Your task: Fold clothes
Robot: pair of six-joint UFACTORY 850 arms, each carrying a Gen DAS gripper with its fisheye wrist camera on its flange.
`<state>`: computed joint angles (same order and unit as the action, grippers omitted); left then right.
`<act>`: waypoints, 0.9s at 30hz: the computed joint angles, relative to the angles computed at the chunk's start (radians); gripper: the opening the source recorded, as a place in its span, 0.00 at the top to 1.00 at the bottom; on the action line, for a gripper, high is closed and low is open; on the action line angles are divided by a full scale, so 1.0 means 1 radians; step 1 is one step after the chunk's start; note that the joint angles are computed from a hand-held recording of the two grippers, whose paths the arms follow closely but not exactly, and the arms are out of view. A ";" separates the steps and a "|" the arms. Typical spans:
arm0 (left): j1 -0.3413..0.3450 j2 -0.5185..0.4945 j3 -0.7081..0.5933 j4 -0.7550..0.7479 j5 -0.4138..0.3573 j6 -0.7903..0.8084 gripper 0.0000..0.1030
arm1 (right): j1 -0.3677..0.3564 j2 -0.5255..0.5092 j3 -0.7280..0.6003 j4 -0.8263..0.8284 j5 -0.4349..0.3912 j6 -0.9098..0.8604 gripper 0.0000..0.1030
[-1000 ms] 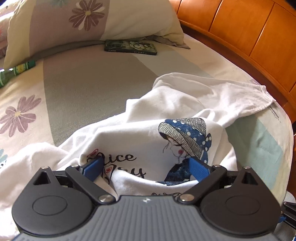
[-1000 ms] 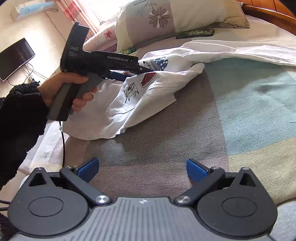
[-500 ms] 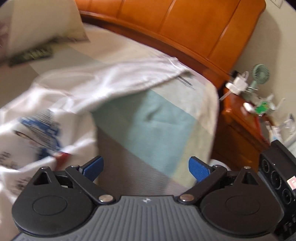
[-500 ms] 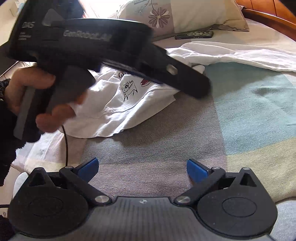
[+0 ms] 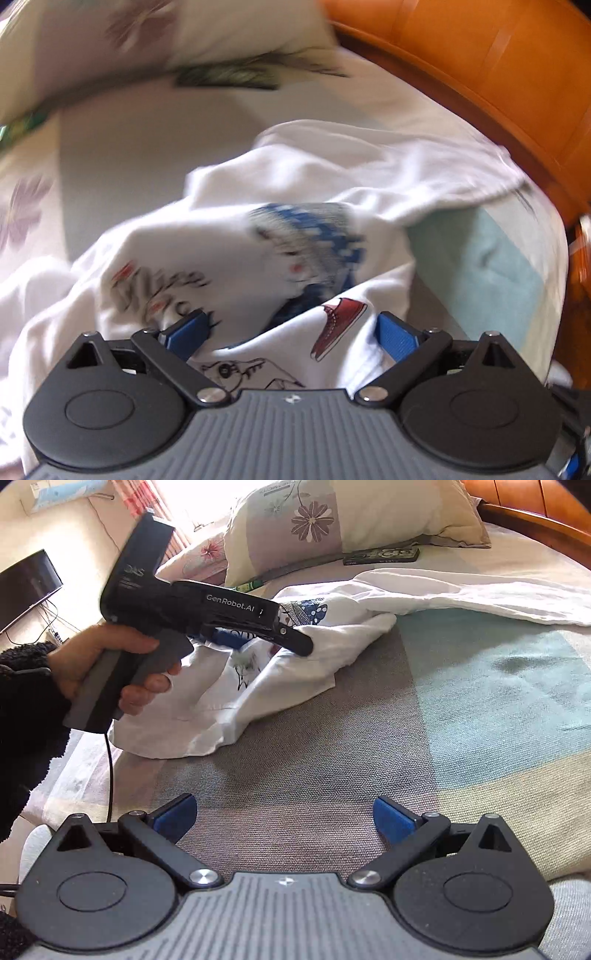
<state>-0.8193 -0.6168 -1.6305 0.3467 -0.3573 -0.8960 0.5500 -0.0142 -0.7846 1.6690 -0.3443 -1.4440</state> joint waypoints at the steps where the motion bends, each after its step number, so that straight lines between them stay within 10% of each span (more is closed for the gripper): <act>1: 0.010 0.007 0.019 -0.004 0.013 -0.028 0.06 | -0.002 0.001 0.003 0.013 -0.004 -0.020 0.00; 15: -0.126 -0.194 -0.267 0.505 -0.358 0.043 0.06 | 0.021 -0.012 -0.011 0.012 0.046 -0.051 0.00; 27: 0.012 0.021 0.013 0.350 -0.092 -0.235 0.05 | -0.022 -0.010 -0.008 0.064 -0.016 -0.117 0.00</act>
<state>-0.8075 -0.5957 -1.6173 0.6972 -0.4491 -1.1315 0.5281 -0.0237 -0.7923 1.7333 -0.3603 -1.5609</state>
